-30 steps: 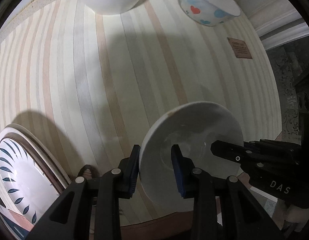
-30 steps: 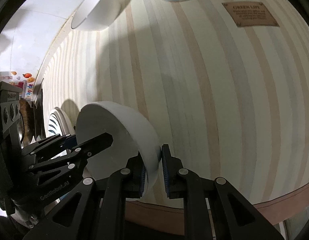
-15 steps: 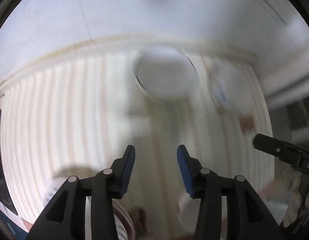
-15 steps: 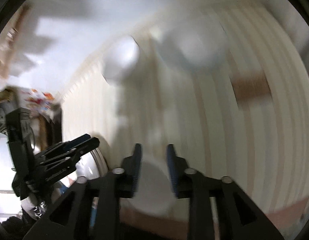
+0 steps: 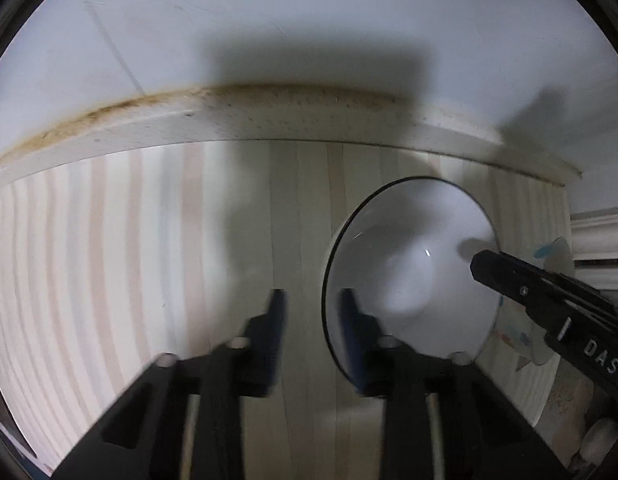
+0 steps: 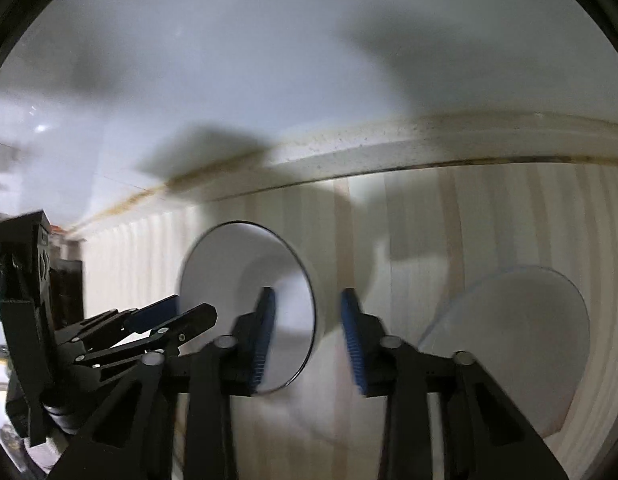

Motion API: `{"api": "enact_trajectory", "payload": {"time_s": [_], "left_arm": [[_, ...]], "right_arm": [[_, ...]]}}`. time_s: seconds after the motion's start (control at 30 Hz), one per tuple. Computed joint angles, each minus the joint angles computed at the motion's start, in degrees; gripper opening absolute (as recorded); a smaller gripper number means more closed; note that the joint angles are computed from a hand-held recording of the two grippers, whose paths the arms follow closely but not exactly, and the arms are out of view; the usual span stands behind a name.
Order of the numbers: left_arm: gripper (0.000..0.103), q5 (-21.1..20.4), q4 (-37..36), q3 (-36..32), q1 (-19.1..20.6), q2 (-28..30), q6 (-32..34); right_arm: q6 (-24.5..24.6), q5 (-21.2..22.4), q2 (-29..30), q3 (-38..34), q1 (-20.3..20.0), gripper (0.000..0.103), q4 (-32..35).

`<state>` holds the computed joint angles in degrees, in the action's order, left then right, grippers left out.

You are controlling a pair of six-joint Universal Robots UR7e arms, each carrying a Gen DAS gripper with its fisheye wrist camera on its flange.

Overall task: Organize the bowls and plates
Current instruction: 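Lower the held bowl into the black-rimmed white bowl with both grippers, then grip both nested white bowls and lift them with both grippers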

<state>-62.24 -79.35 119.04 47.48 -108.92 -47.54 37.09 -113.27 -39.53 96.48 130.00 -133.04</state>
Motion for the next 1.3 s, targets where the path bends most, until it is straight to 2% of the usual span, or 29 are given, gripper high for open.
{"api": "enact_trajectory", "payload": {"time_s": [0.1,0.27,0.43,0.6,0.63,0.9,1.13,1.3], "left_arm": [[0.018,-0.1,-1.5,1.3,-0.4,0.1,0.6],[0.016,-0.3,-3.1,2.2,-1.6,1.5,0.5],[0.016,-0.9,0.0,1.8,-4.5,-0.4,-1.7],[0.016,-1.5,4.7,0.6,-9.6,-3.0,-4.8],[0.016,-1.3,5.1,0.0,-9.5,-2.8,-4.3],[0.016,-4.6,15.6,-2.0,-21.6,-7.4,-10.6],[0.016,-11.4,23.7,-2.7,-33.9,-12.3,-19.3],[0.016,-16.5,26.3,-2.0,-41.5,-14.6,-23.8]], "right_arm": [[0.1,-0.7,1.0,-0.6,-0.6,0.010,1.8],[0.1,-0.9,1.4,-0.5,-0.5,0.009,1.0],[0.7,-1.1,1.4,0.1,-0.3,0.009,0.9],[2.1,-1.0,0.4,0.7,1.5,0.009,1.4],[2.4,-0.9,-0.1,1.1,1.9,0.009,1.4],[7.7,0.9,-5.5,5.2,6.6,0.009,1.8],[13.7,2.2,-11.6,9.8,12.2,0.009,4.0],[19.4,3.2,-15.3,12.5,16.3,0.009,6.2]]}}
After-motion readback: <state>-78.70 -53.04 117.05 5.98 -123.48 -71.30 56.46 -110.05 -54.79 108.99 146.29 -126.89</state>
